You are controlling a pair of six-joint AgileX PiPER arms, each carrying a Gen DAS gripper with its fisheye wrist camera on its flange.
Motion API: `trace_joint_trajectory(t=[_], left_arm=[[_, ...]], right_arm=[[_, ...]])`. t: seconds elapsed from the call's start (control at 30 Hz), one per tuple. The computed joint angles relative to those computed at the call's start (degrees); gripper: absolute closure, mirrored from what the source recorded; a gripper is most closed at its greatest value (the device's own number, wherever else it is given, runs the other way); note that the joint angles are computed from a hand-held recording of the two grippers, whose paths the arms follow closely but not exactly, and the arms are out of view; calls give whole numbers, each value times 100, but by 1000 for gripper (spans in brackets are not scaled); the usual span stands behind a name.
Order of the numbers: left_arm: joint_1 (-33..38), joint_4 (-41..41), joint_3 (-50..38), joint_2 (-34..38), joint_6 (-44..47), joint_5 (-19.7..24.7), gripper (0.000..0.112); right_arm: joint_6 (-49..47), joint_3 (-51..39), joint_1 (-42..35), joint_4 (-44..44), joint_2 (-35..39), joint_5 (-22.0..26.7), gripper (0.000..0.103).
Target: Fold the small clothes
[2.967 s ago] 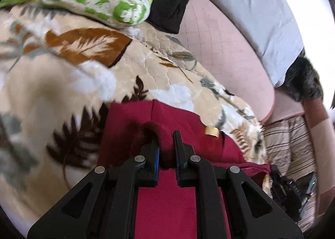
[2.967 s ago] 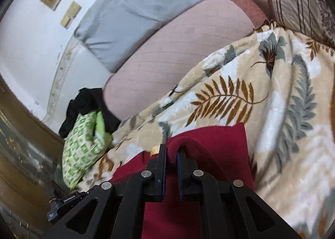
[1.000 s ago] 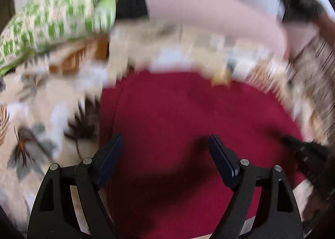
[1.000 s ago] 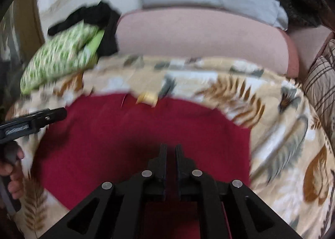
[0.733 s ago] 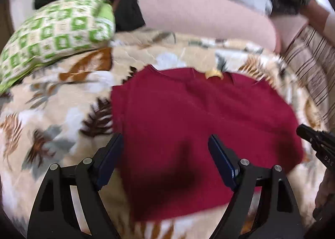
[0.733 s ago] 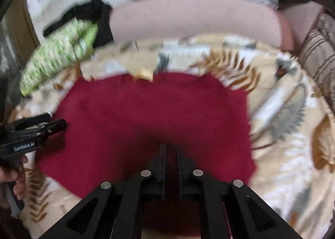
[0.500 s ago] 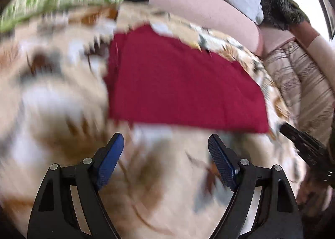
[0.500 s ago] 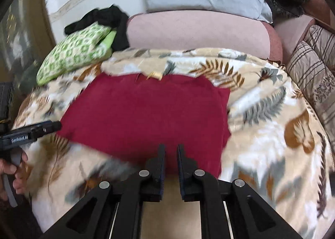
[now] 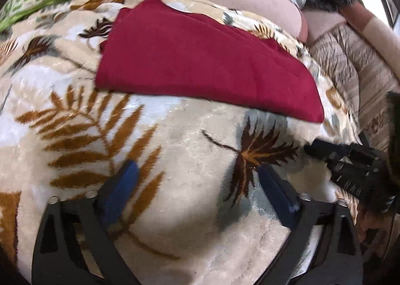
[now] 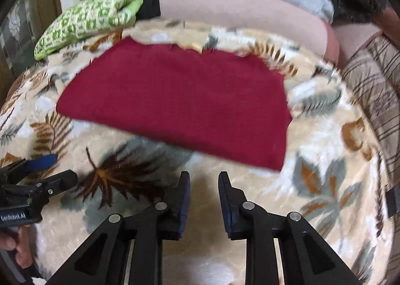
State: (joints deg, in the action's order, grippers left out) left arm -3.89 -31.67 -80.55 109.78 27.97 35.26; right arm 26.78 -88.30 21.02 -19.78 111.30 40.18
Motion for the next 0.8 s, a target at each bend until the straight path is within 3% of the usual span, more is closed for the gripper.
trace_joint_trajectory(t=[0.07, 0.13, 0.23, 0.37, 0.43, 0.63, 0.7, 0.8], left_arm=[[-203, 684, 10, 19, -275, -170, 10], [-357, 1160, 126, -25, -575, -403, 10], [-279, 786, 269, -59, -277, -562, 10], [-44, 75, 214, -45, 149, -330, 10], [160, -417, 36, -6, 318, 21, 10], [1242, -2729, -1175, 972, 585, 1838, 10], [1404, -3077, -1632, 1335, 366, 2117, 10], [1475, -3392, -2063, 1684, 19, 2057, 10]], right_arm=[[-627, -206, -110, 734, 315, 412, 75], [-595, -71, -95, 626, 245, 259, 71], [-609, -19, -155, 744, 240, 191, 69], [-408, -70, -186, 802, 295, 195, 67], [-431, -113, -176, 790, 314, 248, 66], [-227, -144, -103, 619, 343, 210, 64], [-60, -149, -29, 372, 362, 205, 62], [131, -198, 42, 103, 414, 259, 58]])
